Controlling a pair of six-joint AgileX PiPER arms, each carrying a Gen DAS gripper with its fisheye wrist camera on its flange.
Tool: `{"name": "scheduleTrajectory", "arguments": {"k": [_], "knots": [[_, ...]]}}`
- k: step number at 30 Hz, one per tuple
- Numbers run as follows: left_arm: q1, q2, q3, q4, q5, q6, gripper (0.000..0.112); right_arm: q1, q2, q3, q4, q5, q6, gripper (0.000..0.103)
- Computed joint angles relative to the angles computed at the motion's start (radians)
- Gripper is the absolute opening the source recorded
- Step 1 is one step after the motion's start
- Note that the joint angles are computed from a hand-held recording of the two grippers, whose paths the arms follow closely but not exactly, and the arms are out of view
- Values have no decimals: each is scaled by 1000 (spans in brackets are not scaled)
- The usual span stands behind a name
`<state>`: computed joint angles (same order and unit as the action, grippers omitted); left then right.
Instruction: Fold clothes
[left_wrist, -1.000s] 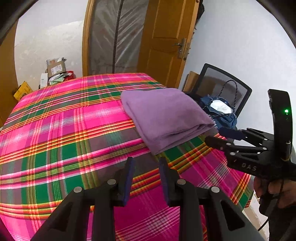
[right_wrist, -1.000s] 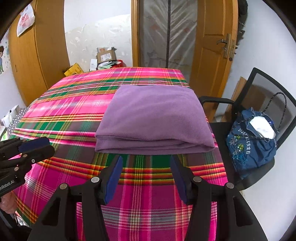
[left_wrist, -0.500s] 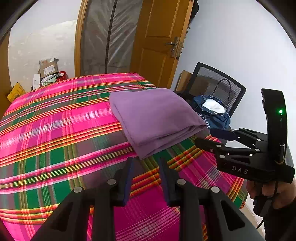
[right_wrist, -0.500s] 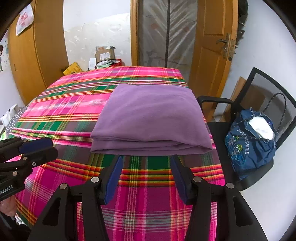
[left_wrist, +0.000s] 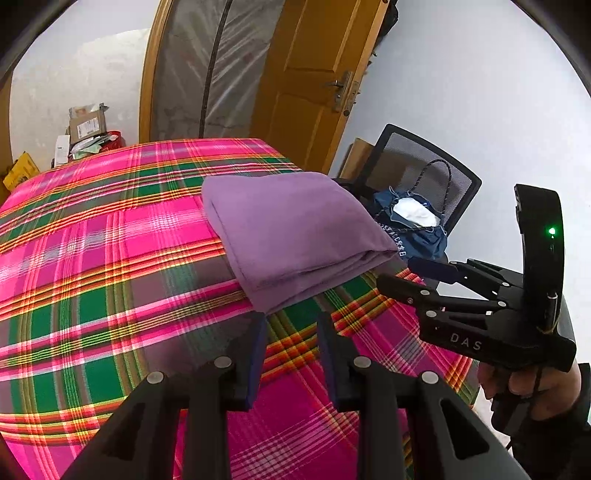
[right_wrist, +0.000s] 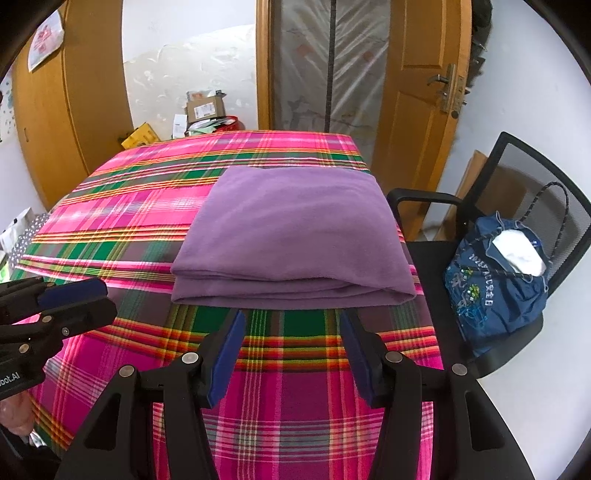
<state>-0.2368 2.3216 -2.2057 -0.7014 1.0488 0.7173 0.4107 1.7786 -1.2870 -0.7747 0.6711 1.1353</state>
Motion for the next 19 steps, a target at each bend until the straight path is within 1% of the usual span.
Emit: {"name": "scheduleTrajectory", "arguments": {"k": [7, 15, 17, 19], "knots": [[-2, -5, 13, -7, -10, 3, 28, -4, -1, 5, 2, -6, -1, 55], [4, -11, 24, -50, -12, 24, 28, -6, 0, 7, 9, -2, -4, 55], [7, -16, 33, -65, -17, 34, 26, -8, 0, 8, 10, -3, -4, 55], [9, -25, 48, -82, -27, 49, 23, -9, 0, 9, 11, -3, -4, 55]]}}
